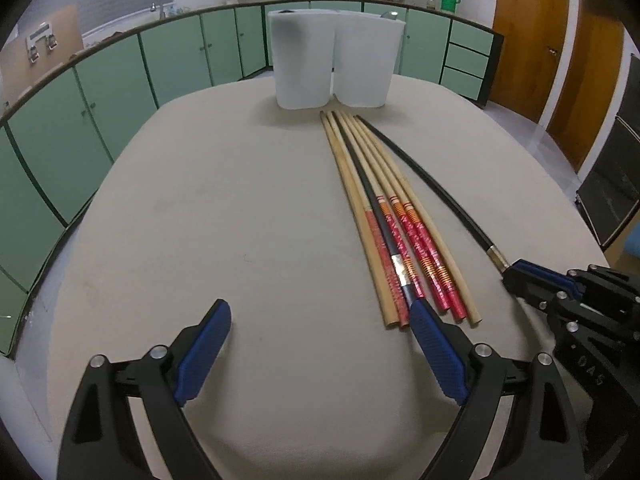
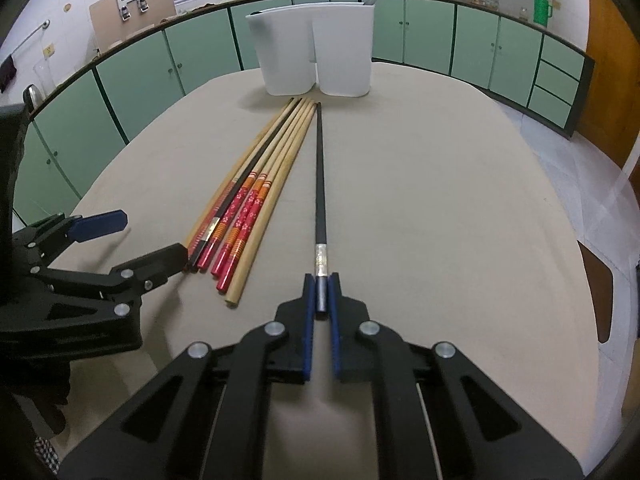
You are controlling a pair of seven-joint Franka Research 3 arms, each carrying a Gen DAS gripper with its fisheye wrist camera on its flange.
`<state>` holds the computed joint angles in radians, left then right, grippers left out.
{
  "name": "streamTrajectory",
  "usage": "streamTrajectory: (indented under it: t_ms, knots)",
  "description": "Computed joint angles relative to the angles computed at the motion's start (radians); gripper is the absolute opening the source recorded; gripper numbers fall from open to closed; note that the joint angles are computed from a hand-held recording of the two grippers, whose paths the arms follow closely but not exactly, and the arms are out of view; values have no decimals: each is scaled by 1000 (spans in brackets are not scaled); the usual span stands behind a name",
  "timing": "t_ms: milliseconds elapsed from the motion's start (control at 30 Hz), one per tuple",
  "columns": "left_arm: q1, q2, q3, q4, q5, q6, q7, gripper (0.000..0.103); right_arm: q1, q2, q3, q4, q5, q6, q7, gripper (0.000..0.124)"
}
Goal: Organize utensils
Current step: 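Grasp the black chopstick from the bundle with the right tool, then grasp a plain wooden chopstick with the left tool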
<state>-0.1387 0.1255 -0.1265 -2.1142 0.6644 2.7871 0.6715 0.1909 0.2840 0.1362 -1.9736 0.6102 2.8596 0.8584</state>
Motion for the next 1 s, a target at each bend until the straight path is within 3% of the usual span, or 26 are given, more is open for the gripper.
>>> streamTrajectory:
  t_ms: [200,667,800,967,1000]
  knots:
    - [9,-7,3,-20,-25,27,-14,90,-2,2,1,2,5,-4,-3,6]
    - [10,0,3,-2,-1,-22,-46,87,1,0,-2,0,-4,-1,2,7]
    - [3,6,7,1,34,2,-57,67,-9,3,5,6,12,-15,-13,7]
    - [14,11,2,-7,6,63,-15,13,-33,7,16,24,84,-60,-59,6]
    - [15,10,1,-10,-6,73,-5,10,-29,5,12,22,83,-57,-60,6]
